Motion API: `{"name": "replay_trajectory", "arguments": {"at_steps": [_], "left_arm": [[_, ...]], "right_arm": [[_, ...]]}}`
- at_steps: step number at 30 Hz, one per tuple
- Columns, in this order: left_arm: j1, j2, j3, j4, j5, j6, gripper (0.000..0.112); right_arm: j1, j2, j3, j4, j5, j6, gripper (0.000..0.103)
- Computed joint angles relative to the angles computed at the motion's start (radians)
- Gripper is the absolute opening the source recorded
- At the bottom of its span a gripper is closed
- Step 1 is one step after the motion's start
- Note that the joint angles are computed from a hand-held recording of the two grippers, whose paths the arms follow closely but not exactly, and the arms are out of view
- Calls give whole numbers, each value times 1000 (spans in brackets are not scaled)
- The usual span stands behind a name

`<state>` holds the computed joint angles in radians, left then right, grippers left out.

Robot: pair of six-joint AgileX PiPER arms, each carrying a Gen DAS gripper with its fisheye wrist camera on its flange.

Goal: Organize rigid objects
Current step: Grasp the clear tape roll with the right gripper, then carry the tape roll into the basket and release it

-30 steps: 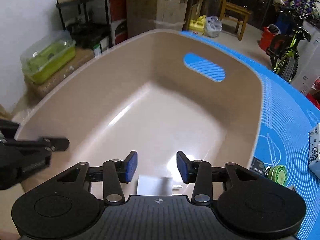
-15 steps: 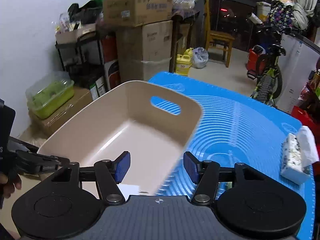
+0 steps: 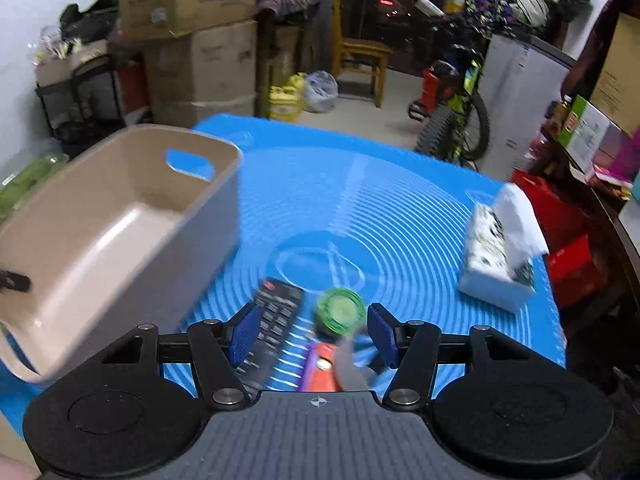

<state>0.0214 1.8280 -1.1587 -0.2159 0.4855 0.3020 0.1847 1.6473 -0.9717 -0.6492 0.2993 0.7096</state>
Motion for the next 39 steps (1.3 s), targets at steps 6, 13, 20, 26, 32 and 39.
{"name": "replay_trajectory", "arguments": {"at_steps": [6, 13, 20, 26, 32, 39], "left_arm": [[1, 1, -3, 0, 2, 1, 6], [0, 0, -3, 0, 3, 0, 6], [0, 0, -4, 4, 4, -2, 6], [-1, 0, -4, 4, 5, -3, 6], [-1, 0, -4, 4, 5, -4, 6], [-1, 0, -4, 5, 6, -5, 6]], "right_arm": [[-61, 72, 47, -110, -84, 94, 67], [-92, 151, 36, -128, -129, 117, 60], [-80, 218, -14, -123, -106, 104, 43], [-63, 238, -12, -331, -103, 298, 28], [-41, 205, 42, -695, -90, 669, 25], [-17, 147, 87, -874, -52, 865, 25]]}}
